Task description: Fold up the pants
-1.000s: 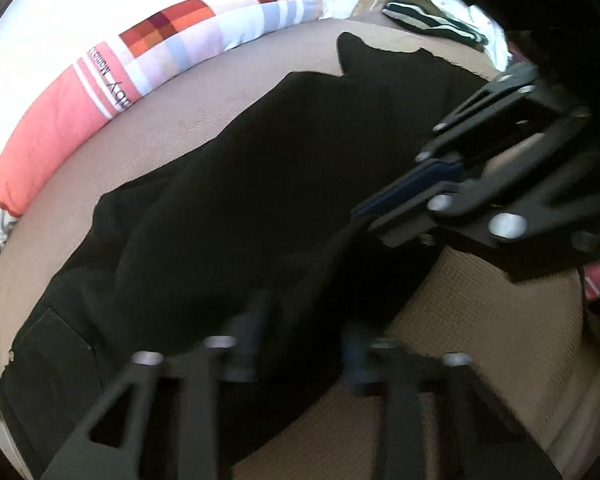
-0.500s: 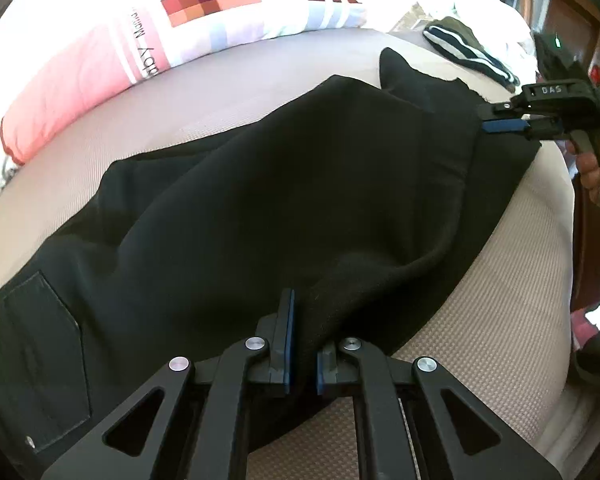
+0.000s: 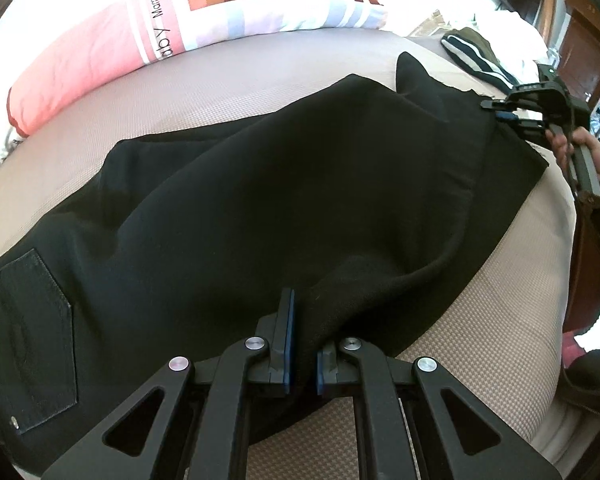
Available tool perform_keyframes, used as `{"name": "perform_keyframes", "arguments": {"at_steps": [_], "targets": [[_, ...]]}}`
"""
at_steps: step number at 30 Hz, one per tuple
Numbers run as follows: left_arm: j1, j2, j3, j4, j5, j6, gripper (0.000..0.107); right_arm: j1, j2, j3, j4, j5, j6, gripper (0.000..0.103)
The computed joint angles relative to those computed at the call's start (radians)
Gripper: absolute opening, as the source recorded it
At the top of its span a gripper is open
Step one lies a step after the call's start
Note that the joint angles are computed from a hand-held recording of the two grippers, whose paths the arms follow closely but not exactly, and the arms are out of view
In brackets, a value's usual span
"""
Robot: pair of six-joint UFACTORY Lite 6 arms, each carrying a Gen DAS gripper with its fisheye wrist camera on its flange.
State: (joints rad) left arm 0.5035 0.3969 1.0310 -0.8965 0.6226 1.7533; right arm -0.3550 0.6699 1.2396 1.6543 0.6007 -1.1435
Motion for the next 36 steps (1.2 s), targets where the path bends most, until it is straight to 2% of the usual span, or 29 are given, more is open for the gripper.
{"name": "perform_keyframes", "arguments": {"at_steps": [2, 3, 7, 9, 12, 14, 16, 19, 24, 27, 31, 36], "targets": [[-0.001, -0.003, -0.003, 0.000, -0.004, 0.001, 0.009, 0.000, -0.015, 0.015, -0.038, -0.019, 0.032, 0.005], [-0.003, -0.010, -0.009, 0.000, -0.006, 0.001, 0.009, -0.004, -0.061, -0.019, -0.019, -0.032, -0.012, 0.004], [-0.012, -0.035, -0.034, -0.024, -0.016, 0.040, 0.009, -0.020, -0.355, -0.216, 0.041, -0.095, -0.148, 0.003], [-0.020, -0.047, -0.050, -0.046, -0.014, 0.073, 0.009, -0.030, -0.495, -0.319, -0.024, -0.172, -0.128, 0.003], [-0.048, -0.057, -0.082, -0.069, -0.048, 0.125, 0.009, -0.033, -0.585, -0.438, -0.075, -0.275, -0.117, 0.003], [-0.062, -0.060, -0.110, -0.098, -0.086, 0.193, 0.009, -0.043, -0.578, -0.513, -0.039, -0.310, -0.164, 0.003], [-0.056, -0.067, -0.123, -0.123, -0.086, 0.248, 0.010, -0.055, -0.543, -0.562, 0.094, -0.320, -0.308, 0.002], [-0.048, -0.066, -0.110, -0.083, -0.062, 0.224, 0.010, -0.101, -0.545, -0.624, 0.224, -0.268, -0.431, 0.002], [-0.010, -0.088, -0.115, -0.064, 0.009, 0.264, 0.010, -0.084, -0.630, -0.654, 0.243, -0.314, -0.458, 0.002], [0.010, -0.076, -0.103, -0.055, 0.046, 0.276, 0.010, -0.100, -0.571, -0.629, 0.277, -0.307, -0.509, 0.002], [-0.010, -0.070, -0.129, -0.080, -0.005, 0.337, 0.010, -0.085, -0.511, -0.615, 0.410, -0.320, -0.635, 0.002], [-0.015, -0.090, -0.143, -0.080, -0.009, 0.310, 0.011, -0.083, -0.520, -0.611, 0.344, -0.348, -0.554, 0.004]]}}
